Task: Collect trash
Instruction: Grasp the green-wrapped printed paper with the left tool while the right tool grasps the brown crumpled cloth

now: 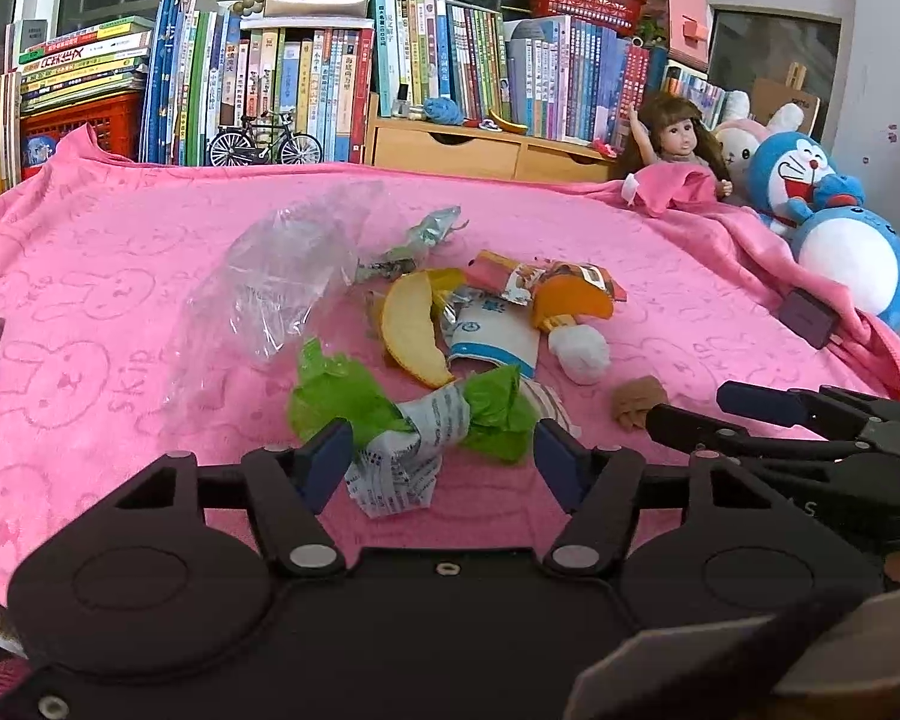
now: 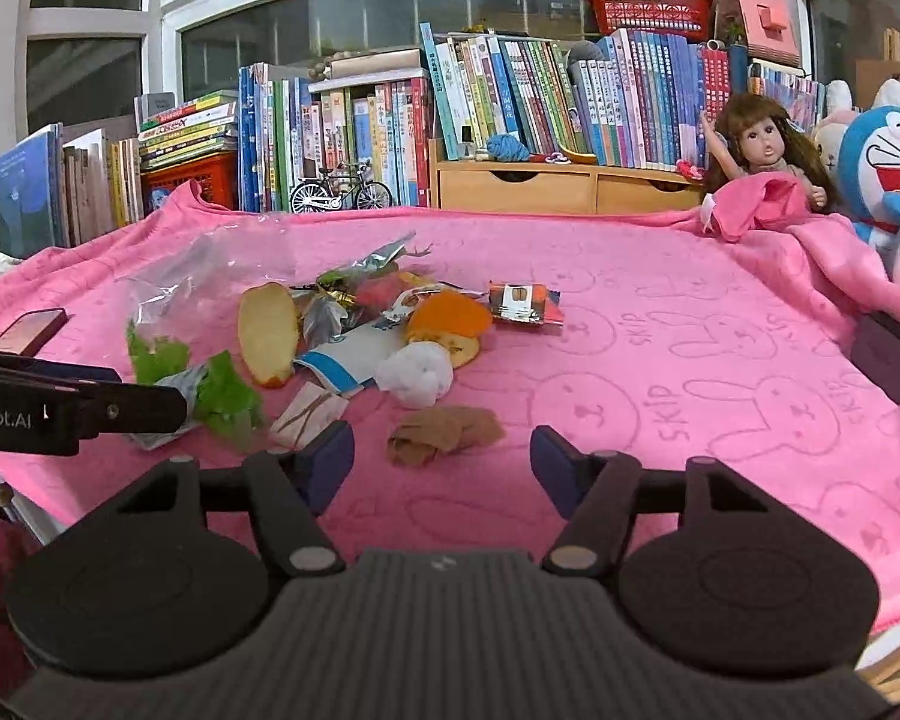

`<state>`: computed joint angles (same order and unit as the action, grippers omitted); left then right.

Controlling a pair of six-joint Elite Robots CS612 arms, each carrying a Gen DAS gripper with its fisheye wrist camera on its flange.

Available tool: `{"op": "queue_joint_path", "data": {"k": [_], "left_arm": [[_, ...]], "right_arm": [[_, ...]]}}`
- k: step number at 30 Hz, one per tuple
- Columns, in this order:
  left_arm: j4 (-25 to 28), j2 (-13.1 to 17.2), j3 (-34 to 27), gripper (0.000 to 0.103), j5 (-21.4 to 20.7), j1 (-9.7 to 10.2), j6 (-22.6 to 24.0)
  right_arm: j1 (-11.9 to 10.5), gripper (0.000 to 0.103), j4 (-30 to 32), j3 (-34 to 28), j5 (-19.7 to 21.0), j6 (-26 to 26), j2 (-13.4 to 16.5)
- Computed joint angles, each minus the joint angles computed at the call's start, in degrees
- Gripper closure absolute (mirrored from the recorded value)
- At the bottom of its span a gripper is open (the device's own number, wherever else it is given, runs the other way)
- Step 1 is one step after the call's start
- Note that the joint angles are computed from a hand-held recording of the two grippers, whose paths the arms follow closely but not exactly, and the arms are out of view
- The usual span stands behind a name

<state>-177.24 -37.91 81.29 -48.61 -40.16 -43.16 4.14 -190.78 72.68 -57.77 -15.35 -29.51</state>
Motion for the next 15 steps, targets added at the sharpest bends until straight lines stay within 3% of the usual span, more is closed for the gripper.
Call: {"op": "queue_joint_path", "data": {"k": [4,10,15], "left_arm": [[0.5,0.9,-1.4,0.039,1.4,0.21,1.0],[0.4,2.1,-2.6,0.025,1.6,0.55,-0.3],[0.9,3.0,-3.6,0.023,2.6,0.65,-0.4]], "right_arm": [[0.4,0.029,-0.5,-1.3,-0.9,0.0,1.0],[0.9,0.029,-0.8,-3.1,-2.0,1.0,2.2],[1.1,0.029,-0.8,-4.2,-2.9,1.6,3.1]]}}
